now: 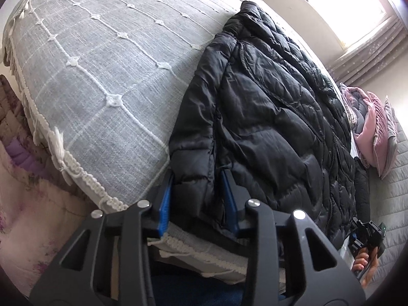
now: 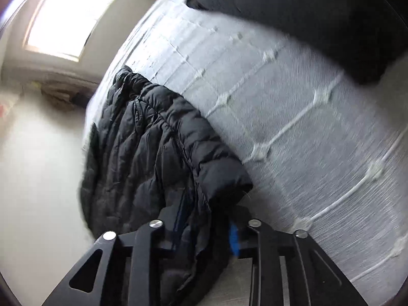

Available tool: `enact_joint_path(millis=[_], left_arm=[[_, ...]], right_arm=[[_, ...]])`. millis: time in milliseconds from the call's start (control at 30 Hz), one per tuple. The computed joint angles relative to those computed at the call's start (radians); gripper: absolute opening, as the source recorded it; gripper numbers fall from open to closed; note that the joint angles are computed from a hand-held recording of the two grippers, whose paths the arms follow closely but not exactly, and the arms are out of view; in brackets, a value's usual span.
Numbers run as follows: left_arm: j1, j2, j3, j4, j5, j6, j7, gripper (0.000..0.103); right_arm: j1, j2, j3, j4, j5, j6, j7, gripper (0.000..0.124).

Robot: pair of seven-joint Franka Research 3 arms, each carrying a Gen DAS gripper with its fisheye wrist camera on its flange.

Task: Fold large clothes
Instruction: 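Grasp the jacket hem with the left tool while the right tool grasps it too, then lift the hem with both tools and fold it up toward the collar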

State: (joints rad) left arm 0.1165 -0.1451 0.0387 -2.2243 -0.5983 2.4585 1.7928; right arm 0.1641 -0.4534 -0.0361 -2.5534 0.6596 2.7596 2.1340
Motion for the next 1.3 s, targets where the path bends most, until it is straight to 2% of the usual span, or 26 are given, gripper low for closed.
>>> enact_joint_path(millis=[67,100,133,167,233,400,500,600,667,833,967,1100,1200,1300], left_arm=[[0.0,0.003,-0.003,0.005,0.005,-0.001,-0.01,0.04],[0.0,0.005,-0.005,0.008,0.012,0.001,-0.016,0.04],[0.0,0.005,-0.006,0.01,0.022,0.0,-0.019,0.034],[0.0,0.005,-0.007,0.011,0.025,0.002,-0.019,0.021],[-0.001,-0.002,-0.001,0.013,0.005,-0.001,-0.01,0.014],[-0.009,-0.055,0.018,-0.003,-0.048,0.018,0.016,0.008],[-0.018,-0.109,0.038,-0.022,-0.077,0.024,0.047,0.007],[-0.029,-0.172,0.066,-0.042,-0.083,0.01,0.072,0.007],[-0.039,-0.208,0.094,-0.049,-0.103,-0.006,0.09,0.006],[-0.065,-0.31,0.144,-0.092,-0.127,0.016,0.134,0.006],[-0.089,-0.373,0.183,-0.112,-0.142,-0.026,0.136,0.006],[-0.106,-0.436,0.219,-0.096,-0.156,-0.103,0.116,0.006],[-0.125,-0.495,0.234,-0.081,-0.187,-0.083,0.117,0.006],[-0.163,-0.476,0.254,-0.023,-0.219,-0.048,0.112,0.006]], right_arm=[[0.018,0.0,-0.013,-0.005,0.03,0.012,-0.022,0.032],[0.005,0.002,0.002,-0.002,0.008,0.018,-0.015,0.026],[-0.004,0.002,0.013,-0.002,-0.009,0.033,-0.009,0.019],[-0.019,-0.001,0.03,-0.005,-0.033,0.048,0.008,0.008],[-0.042,-0.011,0.057,-0.014,-0.073,0.079,0.052,0.007],[0.004,-0.052,0.044,-0.032,-0.069,0.185,0.036,0.004],[0.101,-0.099,-0.002,-0.063,-0.018,0.324,-0.036,0.004],[0.112,-0.152,0.021,-0.086,-0.043,0.408,-0.062,0.003],[0.204,-0.189,-0.036,-0.104,-0.041,0.483,-0.098,0.003],[0.359,-0.272,-0.138,-0.148,-0.073,0.575,-0.125,0.003],[0.408,-0.341,-0.168,-0.195,-0.112,0.632,-0.119,0.003],[0.39,-0.436,-0.126,-0.22,-0.169,0.647,-0.128,0.003],[0.361,-0.486,-0.091,-0.221,-0.189,0.661,-0.126,0.003],[0.304,-0.481,-0.063,-0.19,-0.199,0.651,-0.128,0.003]])
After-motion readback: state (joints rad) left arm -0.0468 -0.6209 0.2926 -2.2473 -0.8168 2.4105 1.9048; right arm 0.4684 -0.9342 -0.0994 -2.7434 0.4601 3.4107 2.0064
